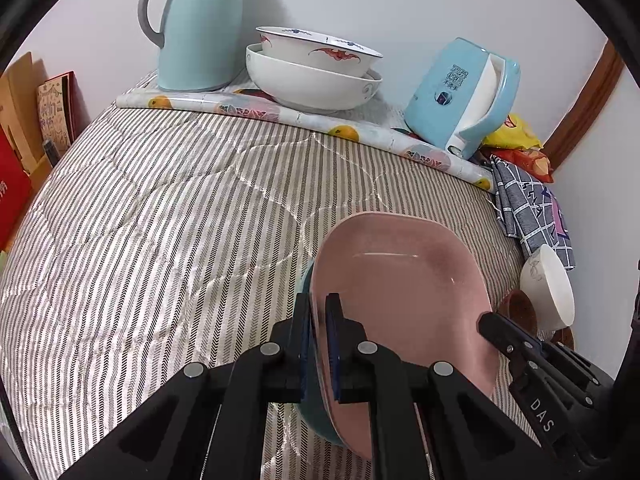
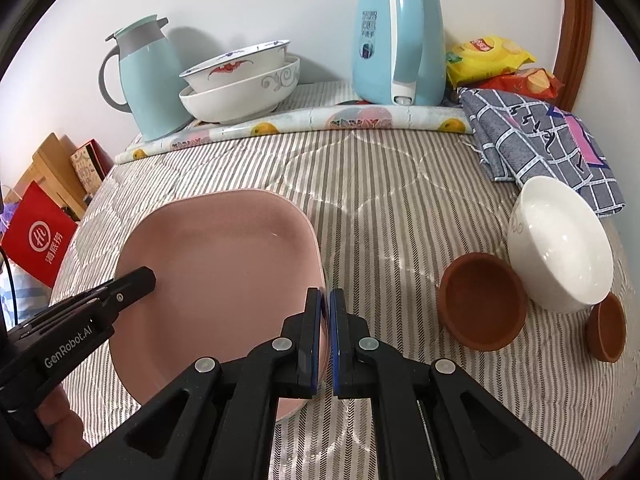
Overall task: Organize plates and bowls
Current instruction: 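Carry the pink plate with both grippers and lower it onto the light-blue plate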
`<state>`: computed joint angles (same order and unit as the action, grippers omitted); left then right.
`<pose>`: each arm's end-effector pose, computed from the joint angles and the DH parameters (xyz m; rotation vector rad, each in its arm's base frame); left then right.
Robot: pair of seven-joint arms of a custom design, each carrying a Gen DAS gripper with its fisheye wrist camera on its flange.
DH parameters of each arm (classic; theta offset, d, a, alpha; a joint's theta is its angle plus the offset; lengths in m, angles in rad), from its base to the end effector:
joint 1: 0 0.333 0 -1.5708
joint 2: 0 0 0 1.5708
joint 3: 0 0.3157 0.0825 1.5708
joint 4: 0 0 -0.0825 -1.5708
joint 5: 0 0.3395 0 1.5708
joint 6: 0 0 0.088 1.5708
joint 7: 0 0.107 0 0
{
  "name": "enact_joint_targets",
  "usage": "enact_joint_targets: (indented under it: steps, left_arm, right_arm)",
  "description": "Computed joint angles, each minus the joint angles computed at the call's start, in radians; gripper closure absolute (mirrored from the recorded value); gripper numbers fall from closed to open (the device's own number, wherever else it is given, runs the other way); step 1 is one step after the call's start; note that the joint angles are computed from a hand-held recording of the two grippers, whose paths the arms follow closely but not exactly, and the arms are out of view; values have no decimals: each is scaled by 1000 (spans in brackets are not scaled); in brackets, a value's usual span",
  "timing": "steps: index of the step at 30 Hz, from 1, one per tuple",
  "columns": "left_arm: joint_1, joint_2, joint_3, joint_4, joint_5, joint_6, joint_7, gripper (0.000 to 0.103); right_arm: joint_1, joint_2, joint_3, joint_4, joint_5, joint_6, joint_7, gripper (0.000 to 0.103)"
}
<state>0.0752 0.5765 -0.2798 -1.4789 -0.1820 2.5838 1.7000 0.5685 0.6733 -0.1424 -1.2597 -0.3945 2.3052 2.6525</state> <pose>0.7020 -0.0958 0.4304 -1.8911 2.1322 -0.8540 0.6542 0.3217 0.4230 -1.5088 2.2660 -0.6029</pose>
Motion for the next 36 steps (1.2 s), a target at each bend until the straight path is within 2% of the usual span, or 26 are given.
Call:
enact_joint_targets:
  steps: [23, 36]
  left_arm:
    - [14, 27, -3, 29, -10, -22, 10, 95]
    - [13, 25, -7, 28, -15, -15, 29, 95]
  right_arm:
    - [-12, 51, 11, 75, 60, -34, -66, 99]
    - [-6, 9, 24, 5, 89, -18, -66, 99]
